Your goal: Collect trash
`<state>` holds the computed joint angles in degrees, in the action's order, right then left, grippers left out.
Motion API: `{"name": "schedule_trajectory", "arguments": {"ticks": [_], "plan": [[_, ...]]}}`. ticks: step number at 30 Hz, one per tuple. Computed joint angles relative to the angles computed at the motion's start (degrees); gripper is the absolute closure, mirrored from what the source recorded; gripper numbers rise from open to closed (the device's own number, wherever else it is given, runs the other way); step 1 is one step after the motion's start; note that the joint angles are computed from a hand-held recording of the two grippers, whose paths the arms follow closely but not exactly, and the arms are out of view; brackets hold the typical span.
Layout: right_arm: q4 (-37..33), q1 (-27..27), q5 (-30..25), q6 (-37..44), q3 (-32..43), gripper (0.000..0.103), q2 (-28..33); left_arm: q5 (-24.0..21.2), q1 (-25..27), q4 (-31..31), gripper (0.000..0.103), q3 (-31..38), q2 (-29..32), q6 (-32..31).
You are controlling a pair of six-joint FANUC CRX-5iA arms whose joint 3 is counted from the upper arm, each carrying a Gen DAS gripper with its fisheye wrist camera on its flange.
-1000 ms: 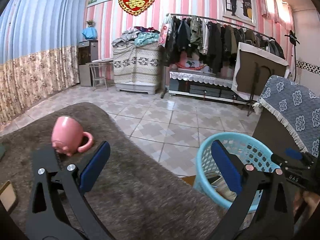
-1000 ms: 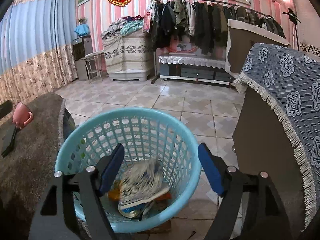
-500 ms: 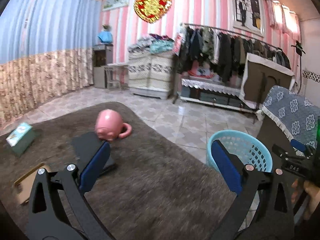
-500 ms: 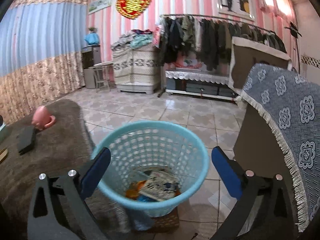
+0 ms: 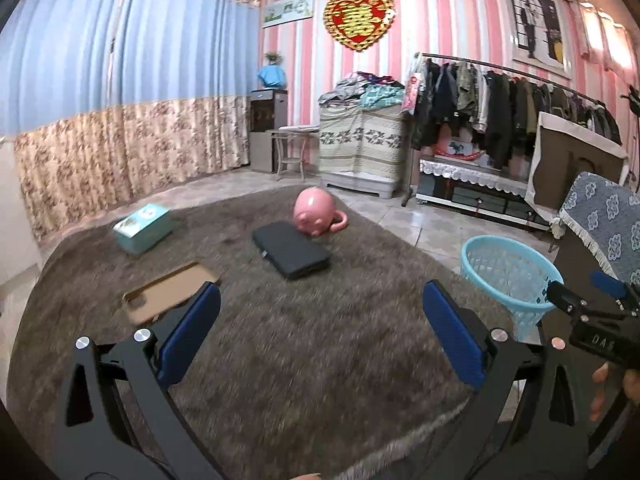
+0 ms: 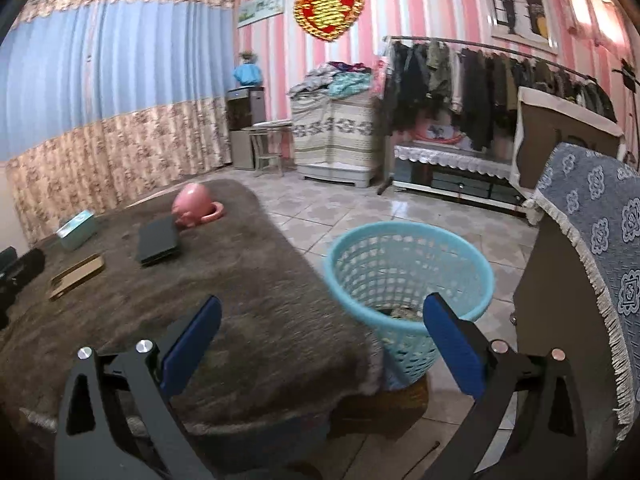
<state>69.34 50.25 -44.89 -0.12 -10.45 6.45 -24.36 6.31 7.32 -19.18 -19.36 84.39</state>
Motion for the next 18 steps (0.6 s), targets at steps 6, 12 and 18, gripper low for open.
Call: {"name": "schedule_trajectory", "arguments": {"ticks": [6, 12, 18], "plan": [[2.84, 2.86, -0.55, -1.22, -0.46, 0.004, 0.01, -1.87, -0.07, -6.58, 0.005, -0.21, -2.55, 6.67], [6.12, 5.54, -2.07, -1.21, -0.47, 0.004, 0.01, -2.39, 0.37, -10.48, 0.005, -2.15, -6.22, 10.34], [7.71, 6.44, -1.77, -2.07, -0.65, 0.004, -0.47, -1.86, 2.48, -8.07, 0.005, -3.88, -7.49, 9.14]]}}
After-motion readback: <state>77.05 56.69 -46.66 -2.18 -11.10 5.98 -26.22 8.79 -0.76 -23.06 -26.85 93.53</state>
